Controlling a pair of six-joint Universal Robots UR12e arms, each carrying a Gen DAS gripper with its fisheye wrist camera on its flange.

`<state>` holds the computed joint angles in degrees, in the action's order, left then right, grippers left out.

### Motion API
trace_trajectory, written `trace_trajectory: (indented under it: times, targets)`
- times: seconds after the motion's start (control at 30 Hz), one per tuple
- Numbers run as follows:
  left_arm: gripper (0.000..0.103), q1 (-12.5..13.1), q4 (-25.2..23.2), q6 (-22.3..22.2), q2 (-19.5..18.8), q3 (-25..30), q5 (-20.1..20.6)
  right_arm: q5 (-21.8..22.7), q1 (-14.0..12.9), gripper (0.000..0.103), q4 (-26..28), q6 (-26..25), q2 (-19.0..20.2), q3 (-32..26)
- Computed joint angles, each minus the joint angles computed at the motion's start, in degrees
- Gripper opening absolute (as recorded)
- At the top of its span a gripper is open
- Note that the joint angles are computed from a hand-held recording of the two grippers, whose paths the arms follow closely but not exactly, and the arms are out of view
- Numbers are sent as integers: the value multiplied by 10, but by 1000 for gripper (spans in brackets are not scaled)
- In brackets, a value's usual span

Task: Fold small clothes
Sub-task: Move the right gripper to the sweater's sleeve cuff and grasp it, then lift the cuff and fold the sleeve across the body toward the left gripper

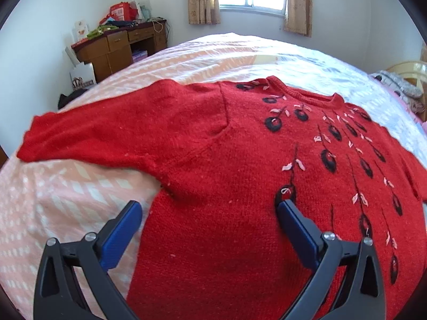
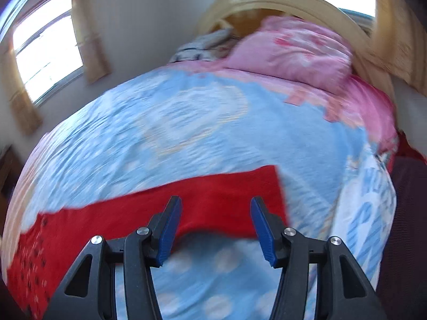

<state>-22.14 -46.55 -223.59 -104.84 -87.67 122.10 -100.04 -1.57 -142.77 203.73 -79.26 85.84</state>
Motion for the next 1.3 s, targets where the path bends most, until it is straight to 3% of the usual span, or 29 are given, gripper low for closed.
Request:
trace_trajectory:
  times: [0.17,0.37,0.43,0.53,0.57,0.6,0.73,0.87,1.1,1.3]
  targets:
    - [103,-1,19,0,0,-6,1,12,-31,55,48,48,14,-8]
    - [103,1,31,3,2,-11,0,36,-39,55,83,77,27,-9]
    - [103,1,37,4,2,-14,2,11,-33,54,78,49,31,-11]
    - [103,0,49,6,2,-18,5,-11,-25,38,82,5,38,-19]
    - [103,0,51,7,2,-19,6,-14,-24,19,82,-8,39,-21]
    - [103,-1,53,8,2,-19,7,-10,-24,8,82,-21,40,-23]
    - [103,-1,62,9,2,-22,8,1,-25,8,95,-35,41,-32]
    - [103,-1,65,9,2,-23,8,12,-20,7,45,-21,27,-30]
    - [103,-2,72,10,3,-26,8,92,17,7,-2,-69,25,-73]
    - [103,-1,80,12,4,-28,7,209,65,7,27,-88,57,-132]
